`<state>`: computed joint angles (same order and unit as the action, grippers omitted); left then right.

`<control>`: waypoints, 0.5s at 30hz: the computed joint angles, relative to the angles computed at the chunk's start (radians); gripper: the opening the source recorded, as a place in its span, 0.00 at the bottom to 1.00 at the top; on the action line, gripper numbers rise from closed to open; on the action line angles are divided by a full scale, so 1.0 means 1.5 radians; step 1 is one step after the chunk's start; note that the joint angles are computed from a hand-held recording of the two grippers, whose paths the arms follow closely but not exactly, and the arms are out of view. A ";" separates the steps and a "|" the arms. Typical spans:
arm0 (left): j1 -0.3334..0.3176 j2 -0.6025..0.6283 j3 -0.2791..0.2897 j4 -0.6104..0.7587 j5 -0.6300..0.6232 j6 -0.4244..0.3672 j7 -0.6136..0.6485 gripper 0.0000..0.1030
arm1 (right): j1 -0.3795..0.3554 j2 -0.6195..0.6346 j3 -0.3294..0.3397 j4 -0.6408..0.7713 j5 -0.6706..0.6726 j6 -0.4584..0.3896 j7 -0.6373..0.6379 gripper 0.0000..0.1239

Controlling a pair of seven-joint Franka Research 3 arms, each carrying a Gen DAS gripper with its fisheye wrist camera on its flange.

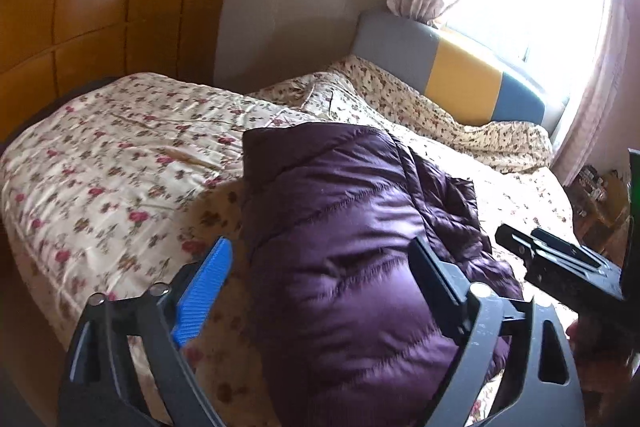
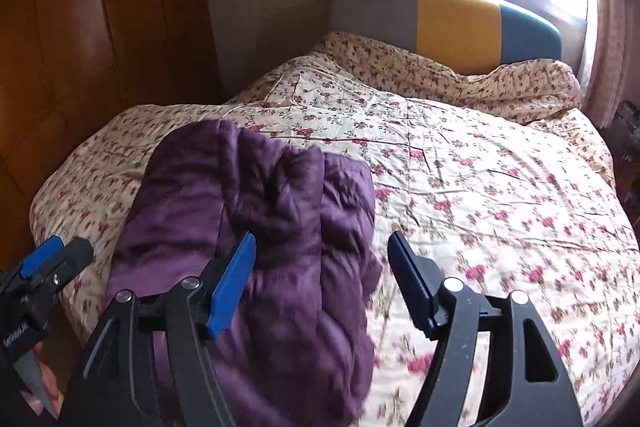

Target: Fold large clothes

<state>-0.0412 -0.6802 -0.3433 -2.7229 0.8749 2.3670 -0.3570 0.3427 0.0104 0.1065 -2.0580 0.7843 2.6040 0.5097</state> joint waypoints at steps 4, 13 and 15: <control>-0.033 -0.018 -0.027 -0.006 -0.036 -0.044 -0.016 0.93 | -0.003 -0.069 -0.013 -0.077 0.028 -0.003 -0.048 0.58; -0.104 0.001 -0.047 0.003 -0.095 -0.122 -0.045 0.97 | 0.021 -0.160 -0.042 -0.199 0.046 0.015 -0.118 0.63; -0.115 0.012 -0.054 0.012 -0.104 -0.153 -0.047 0.97 | 0.023 -0.165 -0.044 -0.212 0.042 0.024 -0.119 0.65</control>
